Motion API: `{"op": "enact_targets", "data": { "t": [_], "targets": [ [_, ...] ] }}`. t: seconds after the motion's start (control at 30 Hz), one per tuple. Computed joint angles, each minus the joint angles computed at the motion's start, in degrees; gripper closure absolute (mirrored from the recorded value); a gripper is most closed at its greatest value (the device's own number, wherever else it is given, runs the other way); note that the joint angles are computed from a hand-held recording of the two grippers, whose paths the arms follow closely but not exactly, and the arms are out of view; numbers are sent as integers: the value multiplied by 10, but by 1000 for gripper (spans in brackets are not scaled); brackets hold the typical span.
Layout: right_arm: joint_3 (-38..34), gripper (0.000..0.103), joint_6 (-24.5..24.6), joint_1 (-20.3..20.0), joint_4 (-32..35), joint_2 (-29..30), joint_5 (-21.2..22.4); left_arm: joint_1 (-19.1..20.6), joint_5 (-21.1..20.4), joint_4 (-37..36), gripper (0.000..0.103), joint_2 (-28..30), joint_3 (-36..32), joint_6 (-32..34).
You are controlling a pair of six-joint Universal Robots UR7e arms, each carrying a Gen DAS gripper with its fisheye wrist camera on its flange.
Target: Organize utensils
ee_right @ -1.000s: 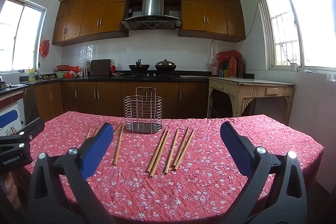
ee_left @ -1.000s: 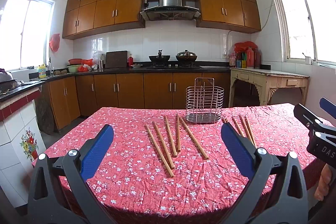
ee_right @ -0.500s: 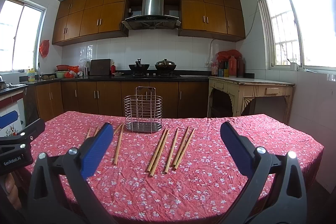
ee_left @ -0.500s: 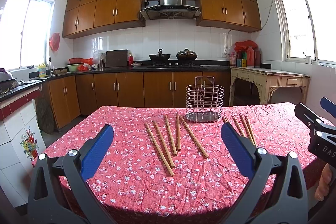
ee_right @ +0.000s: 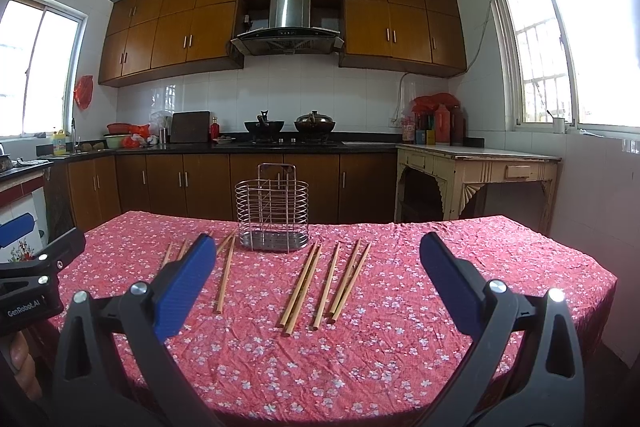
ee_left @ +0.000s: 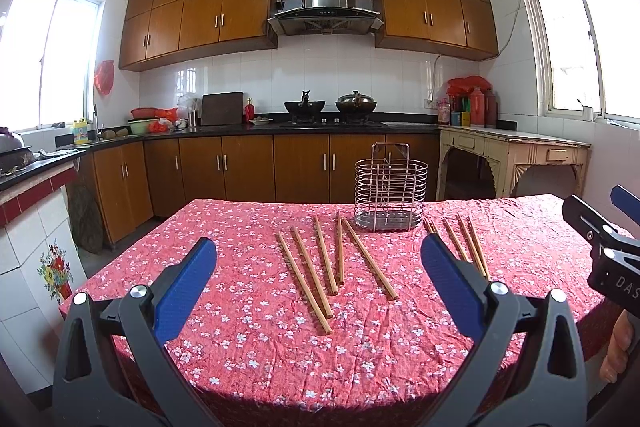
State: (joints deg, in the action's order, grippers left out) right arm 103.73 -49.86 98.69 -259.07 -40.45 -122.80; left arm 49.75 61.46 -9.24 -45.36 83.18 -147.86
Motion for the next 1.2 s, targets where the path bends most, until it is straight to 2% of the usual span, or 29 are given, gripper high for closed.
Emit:
{"op": "enact_targets", "data": {
  "t": [0.6, 0.7, 0.8, 0.87, 1.0, 1.07, 1.2],
  "targets": [
    [-7, 4, -3, -3, 0, 4, -3, 2, -1, 8, 2, 3, -6, -4],
    [-14, 4, 4, -8, 11, 5, -16, 4, -11, 25, 2, 13, -22, -9],
    [-34, 4, 16, -17, 41, 5, -49, 10, -29, 69, 2, 37, -65, -23],
    [-48, 7, 36, -27, 82, -1, -76, 15, -45, 109, 2, 59, -105, -31],
    [-70, 27, 118, -52, 218, -26, -109, 31, -69, 228, 2, 124, -225, -60],
    [-78, 42, 181, -68, 317, -47, -106, 41, -70, 291, 2, 157, -289, -79],
    [-111, 62, 296, -104, 501, -75, -84, 57, -74, 410, 2, 235, -429, -111]
  ]
}}
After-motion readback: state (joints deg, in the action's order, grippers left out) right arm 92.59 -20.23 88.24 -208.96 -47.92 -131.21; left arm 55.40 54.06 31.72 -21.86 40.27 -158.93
